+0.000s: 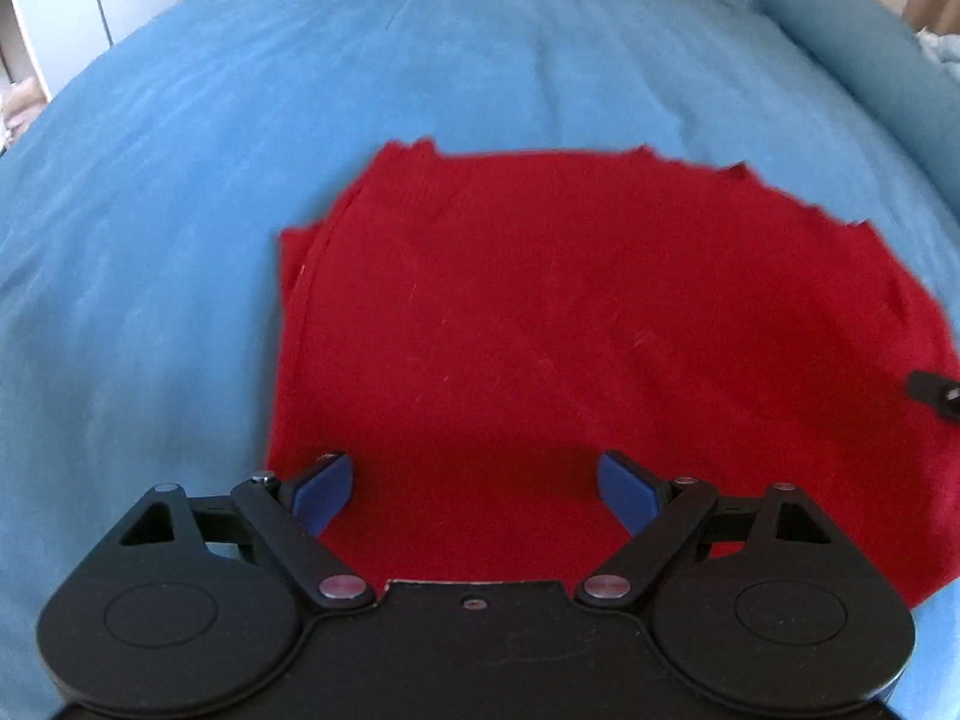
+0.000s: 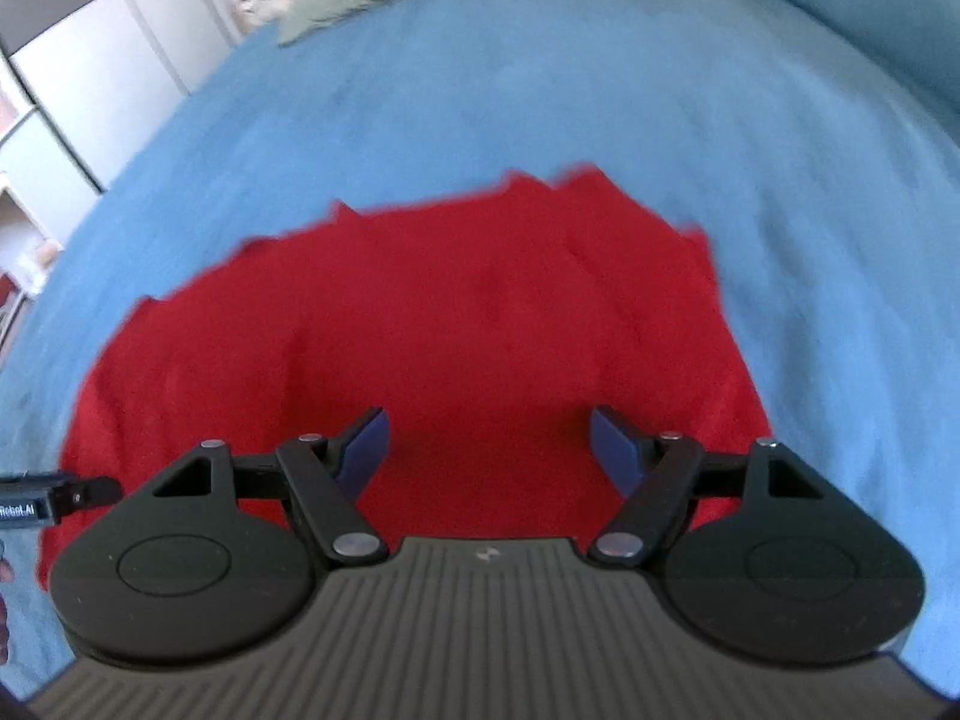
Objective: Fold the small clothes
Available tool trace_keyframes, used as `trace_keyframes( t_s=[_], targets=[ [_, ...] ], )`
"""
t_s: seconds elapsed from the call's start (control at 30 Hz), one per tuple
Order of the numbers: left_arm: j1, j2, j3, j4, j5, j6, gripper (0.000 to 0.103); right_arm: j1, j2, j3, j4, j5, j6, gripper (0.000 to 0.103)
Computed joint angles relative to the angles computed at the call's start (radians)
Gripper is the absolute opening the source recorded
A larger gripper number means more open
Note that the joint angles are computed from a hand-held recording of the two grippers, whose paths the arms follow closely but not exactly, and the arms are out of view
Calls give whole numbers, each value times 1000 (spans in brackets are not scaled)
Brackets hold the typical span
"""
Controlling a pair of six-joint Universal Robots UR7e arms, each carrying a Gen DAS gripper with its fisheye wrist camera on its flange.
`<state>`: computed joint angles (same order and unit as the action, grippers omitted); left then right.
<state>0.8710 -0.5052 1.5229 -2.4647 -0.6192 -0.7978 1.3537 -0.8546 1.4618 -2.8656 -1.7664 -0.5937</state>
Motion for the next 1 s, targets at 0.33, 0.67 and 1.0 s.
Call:
trace_keyframes(
  t_s=[0.33, 0.67, 1.0],
  targets=[
    [-48, 8, -23, 68, -18, -45, 94, -12, -124, 77, -38, -5, -5, 89],
    [-83, 135, -181, 56, -52, 41, 94, -69, -166, 125, 4, -64, -99, 82],
    [-56, 251, -369, 271, -43, -29, 96, -87, -158, 158, -9, -14, -120, 47]
  ],
)
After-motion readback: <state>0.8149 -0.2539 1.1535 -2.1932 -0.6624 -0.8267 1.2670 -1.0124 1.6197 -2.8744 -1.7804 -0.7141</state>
